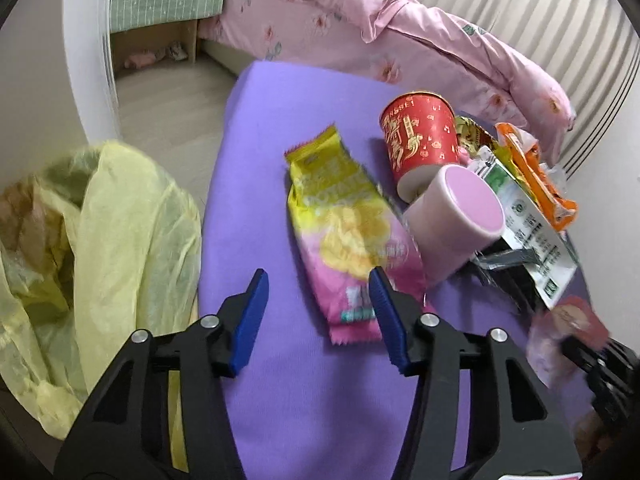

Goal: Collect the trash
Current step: 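Grasp the yellow potato chips bag with the left tool while the right tool lifts the packet, then carry the chips bag into the yellow trash bag and release it with the left tool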

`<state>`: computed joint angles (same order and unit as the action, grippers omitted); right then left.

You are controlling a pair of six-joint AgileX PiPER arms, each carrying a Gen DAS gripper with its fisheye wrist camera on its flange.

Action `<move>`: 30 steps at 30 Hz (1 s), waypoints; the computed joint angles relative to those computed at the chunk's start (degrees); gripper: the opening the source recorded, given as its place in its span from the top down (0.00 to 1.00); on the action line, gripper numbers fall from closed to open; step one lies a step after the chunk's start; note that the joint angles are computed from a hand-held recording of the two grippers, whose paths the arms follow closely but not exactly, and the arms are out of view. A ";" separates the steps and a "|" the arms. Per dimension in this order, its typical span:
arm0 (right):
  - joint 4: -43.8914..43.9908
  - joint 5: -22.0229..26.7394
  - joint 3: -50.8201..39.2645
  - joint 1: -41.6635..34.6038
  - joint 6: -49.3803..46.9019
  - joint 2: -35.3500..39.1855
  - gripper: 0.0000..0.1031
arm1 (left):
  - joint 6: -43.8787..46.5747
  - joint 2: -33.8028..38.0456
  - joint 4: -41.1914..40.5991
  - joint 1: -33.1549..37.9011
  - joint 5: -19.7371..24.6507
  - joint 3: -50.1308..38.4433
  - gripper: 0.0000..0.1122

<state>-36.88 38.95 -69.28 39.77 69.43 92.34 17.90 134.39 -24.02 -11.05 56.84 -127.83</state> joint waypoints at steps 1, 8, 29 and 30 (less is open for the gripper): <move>-0.35 0.20 0.07 0.35 0.40 -0.09 0.93 | -0.43 1.07 0.17 -0.43 1.42 -2.02 0.70; -2.54 -0.58 -0.80 1.45 4.89 0.63 0.93 | -0.21 -1.59 -0.85 0.32 -0.79 1.87 0.91; -10.39 7.77 -16.73 7.54 11.78 10.09 0.93 | 12.82 -19.44 -8.36 16.08 -10.64 25.45 0.94; -9.99 7.31 -16.61 7.37 11.76 10.15 0.93 | 12.09 -19.17 -7.65 17.09 -10.66 24.88 0.94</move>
